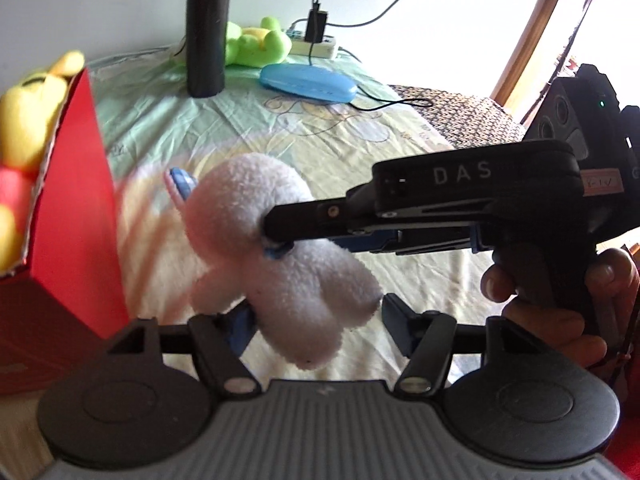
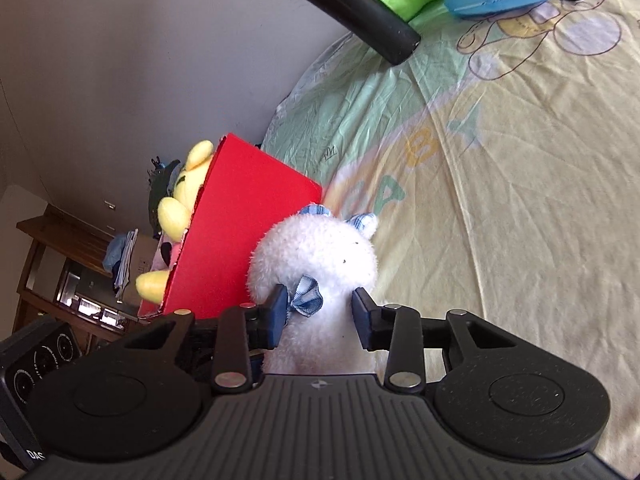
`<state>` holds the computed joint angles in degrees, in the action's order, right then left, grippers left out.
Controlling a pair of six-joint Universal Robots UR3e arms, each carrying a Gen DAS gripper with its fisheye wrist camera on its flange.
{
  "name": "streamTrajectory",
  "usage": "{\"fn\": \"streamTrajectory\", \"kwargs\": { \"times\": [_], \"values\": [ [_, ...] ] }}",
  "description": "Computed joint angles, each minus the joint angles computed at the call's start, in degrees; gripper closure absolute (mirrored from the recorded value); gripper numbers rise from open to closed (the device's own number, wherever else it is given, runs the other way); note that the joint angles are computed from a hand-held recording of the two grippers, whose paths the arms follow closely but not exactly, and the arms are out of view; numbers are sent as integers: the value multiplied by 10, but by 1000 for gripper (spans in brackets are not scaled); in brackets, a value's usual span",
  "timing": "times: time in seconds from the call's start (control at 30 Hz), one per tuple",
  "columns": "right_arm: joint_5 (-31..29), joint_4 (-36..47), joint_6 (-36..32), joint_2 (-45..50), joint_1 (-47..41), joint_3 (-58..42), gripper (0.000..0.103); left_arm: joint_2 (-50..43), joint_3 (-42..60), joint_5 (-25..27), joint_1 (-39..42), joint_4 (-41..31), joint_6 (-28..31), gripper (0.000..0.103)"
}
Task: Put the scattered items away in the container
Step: 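Lift the white bunny with both grippers over the red box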
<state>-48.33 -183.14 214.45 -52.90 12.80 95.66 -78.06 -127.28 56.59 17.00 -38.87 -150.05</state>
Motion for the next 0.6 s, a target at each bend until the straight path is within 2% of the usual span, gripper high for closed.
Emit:
{"fn": "streamTrajectory", "kwargs": {
  "times": [0.2, 0.33, 0.4, 0.5, 0.57, 0.6],
  "values": [
    [-51, -119, 78, -64, 2, 83, 65, 47, 31, -88, 43, -73, 59, 38],
    [-122, -169, 121, -76, 41, 59, 65, 102, 51, -161, 116, -161, 135, 38],
    [-161, -175, 126, -76, 69, 32, 65, 138, 66, -196, 169, -244, 205, 38],
    [-226, -157, 121, -57, 123, -41, 65, 176, 116, -239, 267, -436, 360, 38],
    [-270, -134, 116, -28, 164, -109, 65, 172, 165, -254, 334, -570, 474, 38],
    [-291, -119, 110, -9, 183, -149, 65, 162, 186, -257, 358, -614, 514, 38]
  ]
}}
